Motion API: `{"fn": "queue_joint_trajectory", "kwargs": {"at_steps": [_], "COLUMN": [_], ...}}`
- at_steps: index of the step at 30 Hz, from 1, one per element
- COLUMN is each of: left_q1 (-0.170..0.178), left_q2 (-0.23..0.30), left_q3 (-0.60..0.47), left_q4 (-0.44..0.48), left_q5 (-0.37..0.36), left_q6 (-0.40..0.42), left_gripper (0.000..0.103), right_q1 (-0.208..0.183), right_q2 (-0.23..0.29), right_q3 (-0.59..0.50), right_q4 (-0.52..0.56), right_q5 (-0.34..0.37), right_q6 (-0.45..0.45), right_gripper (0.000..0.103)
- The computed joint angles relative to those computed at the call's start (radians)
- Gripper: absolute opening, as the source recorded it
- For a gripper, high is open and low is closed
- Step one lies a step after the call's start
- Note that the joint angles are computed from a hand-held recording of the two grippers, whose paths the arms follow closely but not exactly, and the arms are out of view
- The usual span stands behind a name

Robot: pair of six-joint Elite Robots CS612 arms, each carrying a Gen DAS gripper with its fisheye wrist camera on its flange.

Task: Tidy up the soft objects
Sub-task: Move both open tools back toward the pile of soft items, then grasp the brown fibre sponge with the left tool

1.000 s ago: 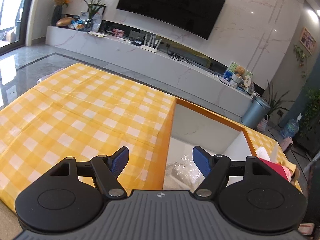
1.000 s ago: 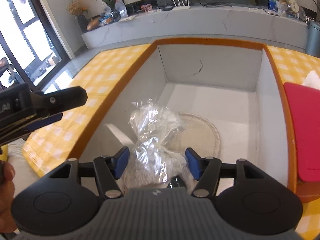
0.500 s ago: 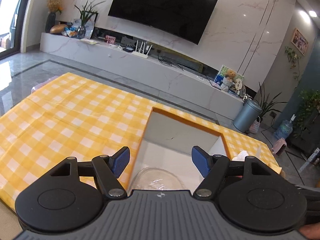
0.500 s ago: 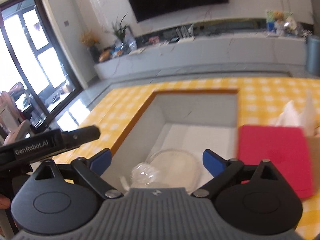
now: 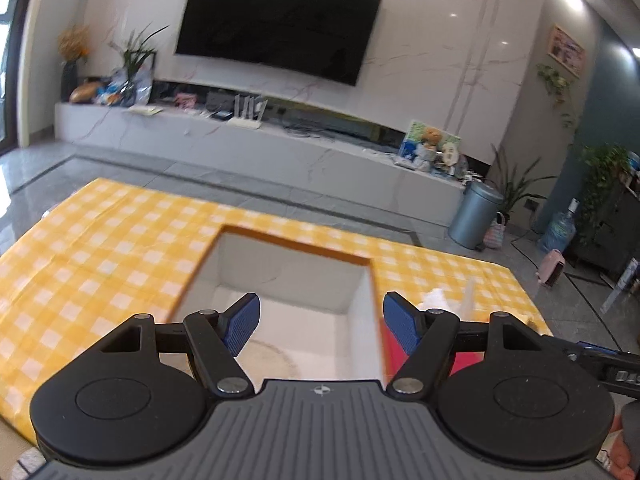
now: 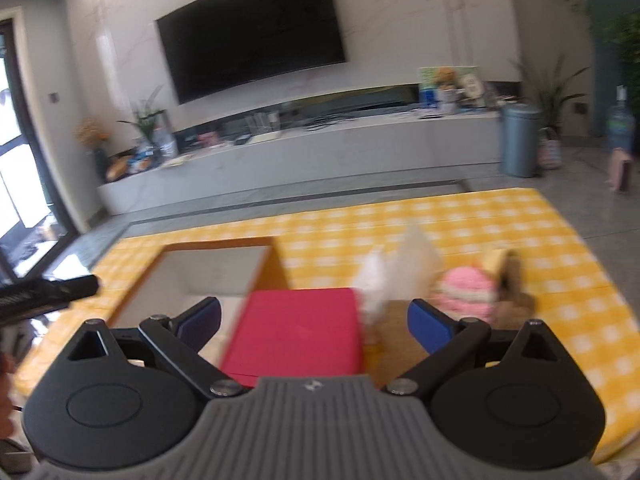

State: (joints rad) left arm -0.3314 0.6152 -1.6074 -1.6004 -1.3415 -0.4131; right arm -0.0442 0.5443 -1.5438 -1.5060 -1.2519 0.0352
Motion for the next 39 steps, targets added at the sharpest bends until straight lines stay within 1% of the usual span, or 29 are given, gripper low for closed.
{"fn": "queue_joint_trajectory", "kwargs": {"at_steps": [3,6,7,11,16,18,20,22,23,25,26,27,29,30,31,32,34,35,37,39], "left_q1": [-0.018,-0.033,-0.039,-0.068,-0.092,-0.101,-0.109,-0.116,-0.119,-0.126,-0.129,-0.130,-0.130,-0.130,-0.129,-0.127,-0.127,-0.126,-0.130,-0.134], "left_q2": [-0.006,-0.010,-0.009,0.009,0.006,0.002,-0.008,-0.020,-0.031,-0.057,-0.069,-0.082,-0.110,-0.123,-0.136,-0.151,-0.179,-0.190,-0.209,-0.226], "left_q3": [0.012,0.030,0.035,0.049,0.078,0.092,0.114,0.141,0.163,0.209,0.233,0.258,0.311,0.333,0.356,0.381,0.430,0.450,0.488,0.528], "left_q4": [-0.013,-0.009,-0.011,-0.069,-0.060,-0.040,-0.017,-0.003,0.000,0.019,0.031,0.042,0.074,0.100,0.126,0.153,0.194,0.206,0.226,0.236], "left_q5": [-0.013,-0.032,-0.033,-0.011,-0.076,-0.098,-0.128,-0.158,-0.171,-0.177,-0.180,-0.187,-0.202,-0.203,-0.205,-0.213,-0.235,-0.237,-0.212,-0.177], "left_q6": [0.017,0.067,0.080,0.098,0.170,0.206,0.224,0.227,0.231,0.255,0.269,0.279,0.277,0.270,0.263,0.268,0.308,0.324,0.321,0.290], "left_gripper": [0.083,0.083,0.083,0.083,0.083,0.083,0.083,0.083,0.083,0.083,0.083,0.083,0.083,0.079,0.078,0.078,0.078,0.078,0.078,0.079], "right_q1": [-0.008,-0.018,-0.022,-0.039,-0.059,-0.066,-0.073,-0.081,-0.089,-0.112,-0.117,-0.116,-0.099,-0.096,-0.099,-0.104,-0.114,-0.115,-0.114,-0.115], "right_q2": [0.012,0.022,0.024,0.032,0.041,0.045,0.049,0.052,0.050,0.054,0.057,0.056,0.052,0.051,0.051,0.051,0.056,0.057,0.057,0.056], "right_q3": [-0.016,-0.027,-0.027,-0.026,-0.008,-0.004,0.000,0.003,0.006,0.001,-0.002,-0.001,0.005,0.008,0.008,0.007,0.003,0.001,0.004,0.008], "right_q4": [-0.006,-0.007,-0.006,-0.005,0.024,0.033,0.033,0.037,0.044,0.047,0.039,0.035,0.030,0.030,0.035,0.038,0.032,0.036,0.037,0.041], "right_q5": [-0.059,-0.092,-0.103,-0.127,-0.158,-0.184,-0.212,-0.226,-0.208,-0.119,-0.111,-0.145,-0.279,-0.312,-0.318,-0.307,-0.267,-0.261,-0.264,-0.258], "right_q6": [-0.005,-0.010,-0.009,0.017,0.052,0.063,0.078,0.102,0.117,0.158,0.179,0.181,0.148,0.138,0.146,0.165,0.189,0.188,0.185,0.190], "right_gripper": [0.098,0.098,0.098,0.098,0.098,0.098,0.098,0.098,0.098,0.098,0.098,0.098,0.098,0.098,0.098,0.098,0.098,0.098,0.098,0.098]}}
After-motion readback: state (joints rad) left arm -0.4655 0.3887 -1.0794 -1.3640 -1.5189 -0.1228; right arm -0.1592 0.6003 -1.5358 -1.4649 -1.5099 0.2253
